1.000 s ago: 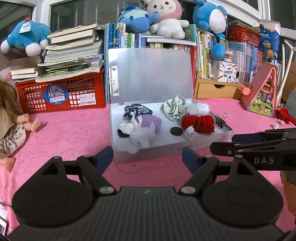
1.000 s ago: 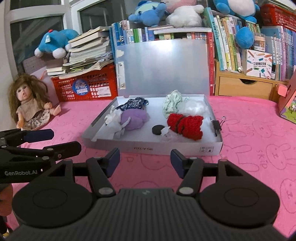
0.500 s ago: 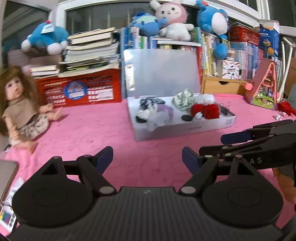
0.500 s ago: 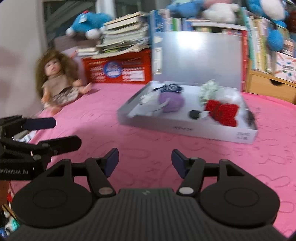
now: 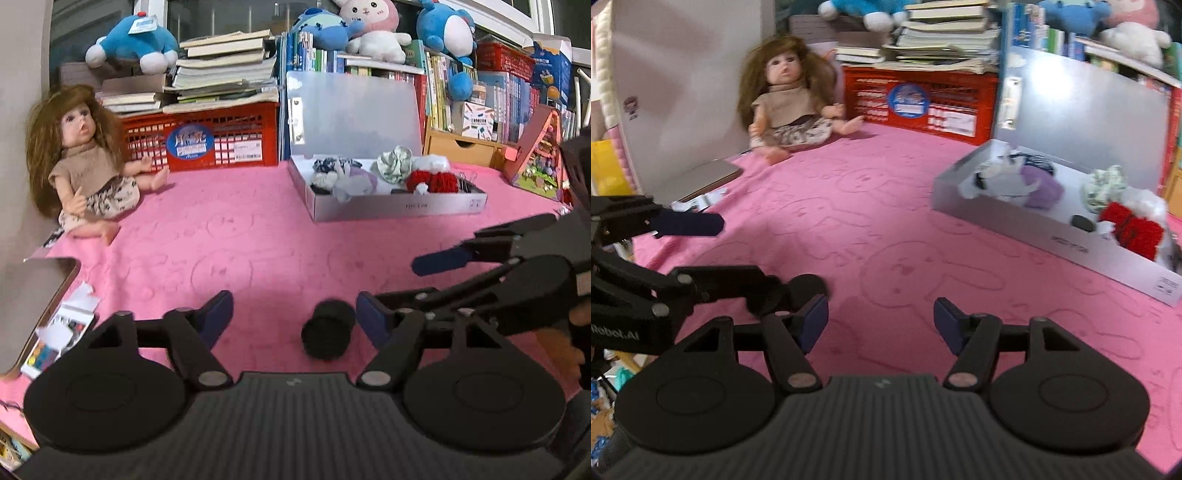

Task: Organize objects
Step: 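Grasp the black round object with the left gripper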

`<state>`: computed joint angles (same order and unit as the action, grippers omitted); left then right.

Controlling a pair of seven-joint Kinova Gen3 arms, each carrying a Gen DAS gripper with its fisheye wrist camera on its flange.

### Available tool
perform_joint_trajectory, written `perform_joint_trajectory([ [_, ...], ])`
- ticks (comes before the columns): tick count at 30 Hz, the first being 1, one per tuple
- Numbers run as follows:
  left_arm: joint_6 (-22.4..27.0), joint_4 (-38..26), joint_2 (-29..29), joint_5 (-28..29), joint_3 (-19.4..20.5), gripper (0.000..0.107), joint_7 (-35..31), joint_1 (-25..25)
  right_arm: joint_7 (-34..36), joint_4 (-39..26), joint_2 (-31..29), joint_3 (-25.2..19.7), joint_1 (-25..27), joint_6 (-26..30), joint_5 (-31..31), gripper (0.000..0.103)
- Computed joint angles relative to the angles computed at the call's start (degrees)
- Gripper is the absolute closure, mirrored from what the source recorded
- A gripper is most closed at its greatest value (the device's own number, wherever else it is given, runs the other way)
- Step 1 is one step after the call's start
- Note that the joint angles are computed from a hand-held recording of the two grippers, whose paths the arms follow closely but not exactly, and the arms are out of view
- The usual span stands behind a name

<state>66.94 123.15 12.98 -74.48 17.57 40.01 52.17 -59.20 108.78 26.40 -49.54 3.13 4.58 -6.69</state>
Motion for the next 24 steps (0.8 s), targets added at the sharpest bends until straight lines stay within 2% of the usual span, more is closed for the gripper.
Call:
perform_joint_trajectory([
  [6,-2.2,2.0,-0.4,1.0,0.4,0.051,2.1,0.1,3.9,-1.5,2.4,-3.0,1.1,2.6,0.3,0.036],
  [17,-3.5,4.8,-1.3,0.1,0.9,0.051,5.5,-0.1,10.2,-3.6,3.5,-0.5,-3.2,3.7,-3.0,0.038],
  [21,-3.6,5.4,-1.3,-0.8,1.1,0.051,6.7,-0.1,11.9,-5.0,4.5,-1.0,-3.3,5.3,-4.7,0.066],
  [24,-3.8,5.7,-1.2,-1.5,1.2,0.051,7.3,-0.1,13.2,-4.6,4.5,-1.5,-2.7,4.9,-6.3,0.067],
])
